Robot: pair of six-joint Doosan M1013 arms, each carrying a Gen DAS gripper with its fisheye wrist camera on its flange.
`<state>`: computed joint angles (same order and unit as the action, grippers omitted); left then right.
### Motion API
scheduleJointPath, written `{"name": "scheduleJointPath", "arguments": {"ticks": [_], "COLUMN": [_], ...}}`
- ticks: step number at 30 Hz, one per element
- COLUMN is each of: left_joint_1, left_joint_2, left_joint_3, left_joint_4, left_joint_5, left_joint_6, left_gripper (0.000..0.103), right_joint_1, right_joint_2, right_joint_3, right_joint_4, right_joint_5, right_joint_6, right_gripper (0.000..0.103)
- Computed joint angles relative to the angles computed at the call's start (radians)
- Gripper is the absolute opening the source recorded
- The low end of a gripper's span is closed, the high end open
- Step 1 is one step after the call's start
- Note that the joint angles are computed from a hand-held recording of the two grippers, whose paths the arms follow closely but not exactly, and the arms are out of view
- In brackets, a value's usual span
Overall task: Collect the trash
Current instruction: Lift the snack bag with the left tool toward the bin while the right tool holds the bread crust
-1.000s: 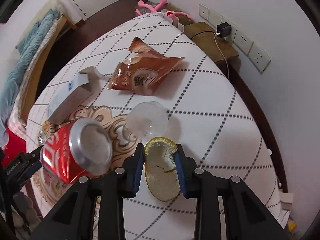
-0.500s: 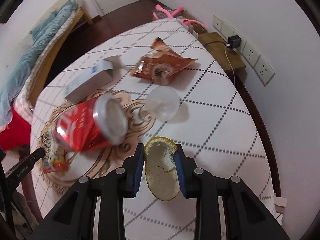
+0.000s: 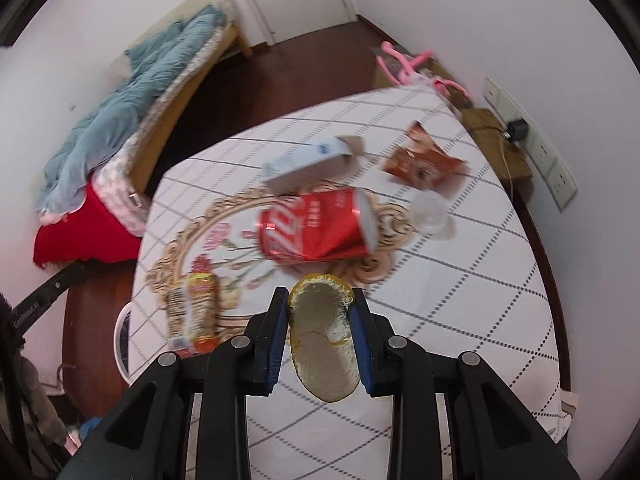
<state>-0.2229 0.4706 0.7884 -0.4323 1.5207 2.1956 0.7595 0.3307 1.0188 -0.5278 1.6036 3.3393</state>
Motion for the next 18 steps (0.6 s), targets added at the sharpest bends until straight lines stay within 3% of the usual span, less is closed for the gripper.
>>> {"name": "scheduleJointPath", "arguments": {"ticks": [7,12,13,14,15,16,18], "left_joint_1": [-0.023,-0.033,-0.035,-0.038,-0.038,-0.037,-0.036], "left_joint_2": [0.075,0.052,0.047,0.045,0.044,0.041,0.040], "left_joint_3": [0.038,0.101,0.107,0.107,0.108,0.112,0.111], "left_joint_4": [0.057,0.087,0.092,0.101,0.099,0.093,0.084], "left_joint_5": [0.169,0.096,0.082,0.075,0.067,0.052,0.044], "left_joint_6": [-0.122,-0.148,-0.149,-0.151,-0.150,-0.149,-0.153], "left_gripper": [0.004,0.007,0.024,0.069,0.090,0.101,0.101], "right_joint_1": [-0.021,-0.035,-0.036,-0.036,-0.037,-0.037,-0.038], "right_joint_2": [0.015,0.008,0.006,0.004,0.000,-0.001,-0.001], "right_joint_3": [0.016,0.059,0.065,0.071,0.078,0.082,0.086], "right_joint_4": [0.061,0.116,0.121,0.125,0.130,0.133,0.138], "right_joint_5": [-0.002,-0.009,-0.009,-0.007,-0.009,-0.009,-0.001], "right_joint_6": [0.008,0.035,0.037,0.040,0.044,0.044,0.045], "right_gripper": [0.032,0.032,0.032,0.032,0.032,0.032,0.032]}}
